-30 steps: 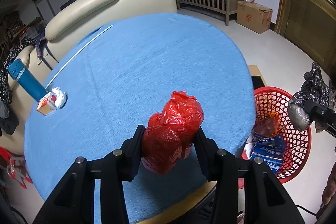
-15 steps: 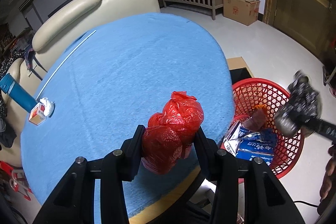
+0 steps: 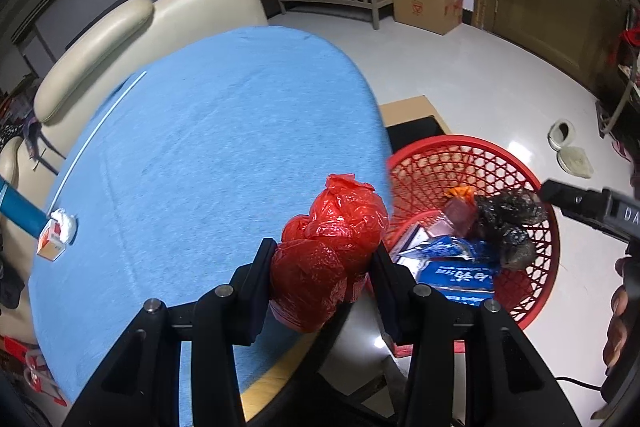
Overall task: Collect trash
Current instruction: 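Lower both bags into the red basket and open both tools to release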
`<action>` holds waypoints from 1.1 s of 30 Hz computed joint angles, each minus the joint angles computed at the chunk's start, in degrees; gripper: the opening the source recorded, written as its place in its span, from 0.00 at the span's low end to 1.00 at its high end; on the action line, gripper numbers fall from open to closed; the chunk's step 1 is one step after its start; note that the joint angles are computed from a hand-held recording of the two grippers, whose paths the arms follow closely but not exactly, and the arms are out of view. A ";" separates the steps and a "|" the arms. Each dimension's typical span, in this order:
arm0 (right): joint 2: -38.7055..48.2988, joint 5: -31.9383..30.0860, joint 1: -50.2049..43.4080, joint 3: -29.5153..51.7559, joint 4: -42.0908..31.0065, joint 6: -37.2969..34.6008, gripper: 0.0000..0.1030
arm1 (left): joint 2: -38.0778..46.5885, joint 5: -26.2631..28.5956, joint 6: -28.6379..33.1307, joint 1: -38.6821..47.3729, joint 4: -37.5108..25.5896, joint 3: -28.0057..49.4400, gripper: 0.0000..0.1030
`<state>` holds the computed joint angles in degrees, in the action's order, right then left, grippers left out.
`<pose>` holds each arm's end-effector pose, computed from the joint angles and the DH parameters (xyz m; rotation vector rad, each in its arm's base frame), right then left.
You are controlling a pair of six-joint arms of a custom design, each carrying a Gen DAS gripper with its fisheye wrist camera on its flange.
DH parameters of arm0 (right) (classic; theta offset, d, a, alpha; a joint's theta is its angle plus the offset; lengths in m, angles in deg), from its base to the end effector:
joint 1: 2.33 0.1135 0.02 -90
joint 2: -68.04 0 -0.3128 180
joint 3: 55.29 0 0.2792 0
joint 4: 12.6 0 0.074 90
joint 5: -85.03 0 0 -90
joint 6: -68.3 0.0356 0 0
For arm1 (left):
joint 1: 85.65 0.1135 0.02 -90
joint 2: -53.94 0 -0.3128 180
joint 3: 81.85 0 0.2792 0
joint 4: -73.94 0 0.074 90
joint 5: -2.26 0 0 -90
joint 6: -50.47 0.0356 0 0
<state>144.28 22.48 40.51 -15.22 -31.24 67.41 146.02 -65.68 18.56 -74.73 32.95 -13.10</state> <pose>0.1812 0.1456 0.1662 1.1262 2.1576 0.4616 0.3306 0.0502 0.2191 1.1280 2.2997 -0.0806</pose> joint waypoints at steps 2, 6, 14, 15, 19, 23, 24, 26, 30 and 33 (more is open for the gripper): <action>-1.35 1.24 0.16 -0.59 -0.37 0.80 0.81 | -0.52 -0.02 0.37 -0.66 -0.36 -0.58 0.46; -2.80 2.40 0.59 -1.01 -0.95 1.83 0.81 | -1.78 -0.47 0.36 -2.57 -0.45 -2.15 0.46; -4.80 3.96 0.65 -2.87 -0.47 3.03 0.81 | -3.89 -1.16 0.40 -6.32 -0.28 -4.81 0.46; -5.25 4.36 0.80 -3.18 -0.60 3.39 0.81 | -4.15 -1.23 0.41 -6.78 -0.24 -5.13 0.46; -6.77 5.49 1.14 -3.99 -1.37 4.44 0.81 | -5.06 -1.39 0.19 -8.87 -0.35 -6.27 0.46; -7.75 6.45 1.59 -4.35 -2.21 5.64 0.81 | -5.54 -1.44 -0.25 -10.62 -0.25 -7.05 0.46; -7.89 6.57 1.62 -4.46 -2.17 5.78 0.81 | -5.53 -1.55 -0.46 -10.99 -0.23 -7.09 0.46; -8.04 6.58 1.60 -4.52 -2.16 5.74 0.81 | -5.60 -1.77 -0.87 -11.84 0.03 -7.36 0.46; -8.10 6.54 1.44 -4.50 -2.05 5.53 0.81 | -5.20 -2.49 -1.59 -13.49 0.51 -7.81 0.47; -8.35 6.84 1.44 -4.09 -2.49 5.36 0.81 | -3.08 -2.52 -2.27 -14.49 -1.59 -6.54 0.53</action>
<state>135.94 29.33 41.95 -19.32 -33.73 72.77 142.93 -68.19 16.29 -89.21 31.37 -19.64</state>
